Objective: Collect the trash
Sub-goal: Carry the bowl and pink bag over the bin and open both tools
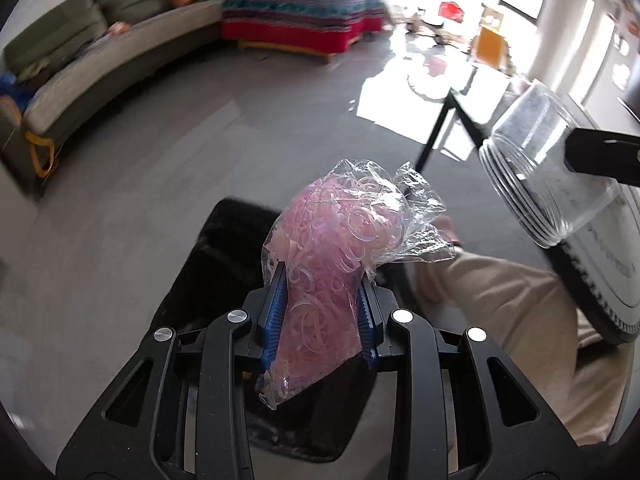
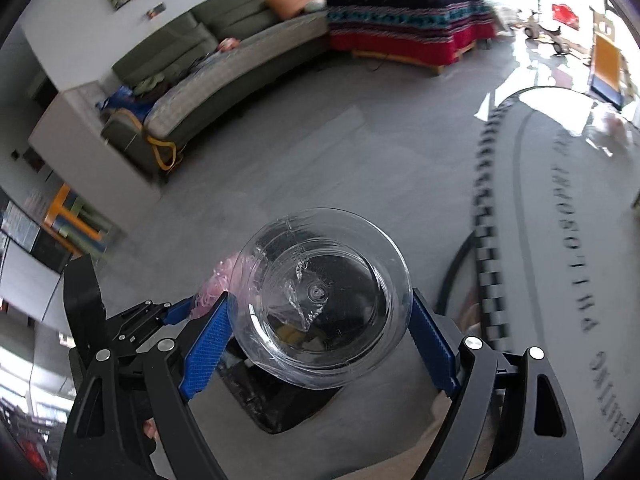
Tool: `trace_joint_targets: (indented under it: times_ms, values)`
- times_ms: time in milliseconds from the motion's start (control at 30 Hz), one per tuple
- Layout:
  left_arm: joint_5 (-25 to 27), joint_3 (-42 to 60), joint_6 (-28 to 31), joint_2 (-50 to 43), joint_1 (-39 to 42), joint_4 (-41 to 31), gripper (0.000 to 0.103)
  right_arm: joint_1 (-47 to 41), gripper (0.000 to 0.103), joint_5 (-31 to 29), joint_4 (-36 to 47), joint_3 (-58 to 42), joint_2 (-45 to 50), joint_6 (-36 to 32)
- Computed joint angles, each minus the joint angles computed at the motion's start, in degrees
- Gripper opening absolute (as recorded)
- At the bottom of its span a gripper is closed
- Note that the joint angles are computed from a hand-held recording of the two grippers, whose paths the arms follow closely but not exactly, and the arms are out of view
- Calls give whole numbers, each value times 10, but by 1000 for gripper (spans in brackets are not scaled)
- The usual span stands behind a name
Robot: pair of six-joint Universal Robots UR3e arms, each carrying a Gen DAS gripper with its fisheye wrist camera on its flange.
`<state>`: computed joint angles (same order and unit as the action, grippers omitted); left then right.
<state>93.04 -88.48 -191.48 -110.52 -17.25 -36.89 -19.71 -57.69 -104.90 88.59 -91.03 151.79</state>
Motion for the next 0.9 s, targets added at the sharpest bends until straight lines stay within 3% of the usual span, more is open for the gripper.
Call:
trace_joint_targets:
  times_ms: [367,400,433,467,567,900]
  values:
    - [-5,-168,-21,77,58,54,34,105,84,-33,-52,-16,79,59]
    - [-15,-183,-18,82,66,56,41,113,84,-31,-47,-23,86,59]
    - [-13,-191,-17,86,67,57,75,123,85,-29,-42,-32,96,60]
    - [-1,-202,-17,92,65,65,98,131,85,-32,-46,-36,103,65]
    - [34,-217,-26,102,50,89,97,152,86,-48,-89,-29,111,109]
    - [16,-233,-35,124,70,85,97,135,86,-26,-82,-10,89,97]
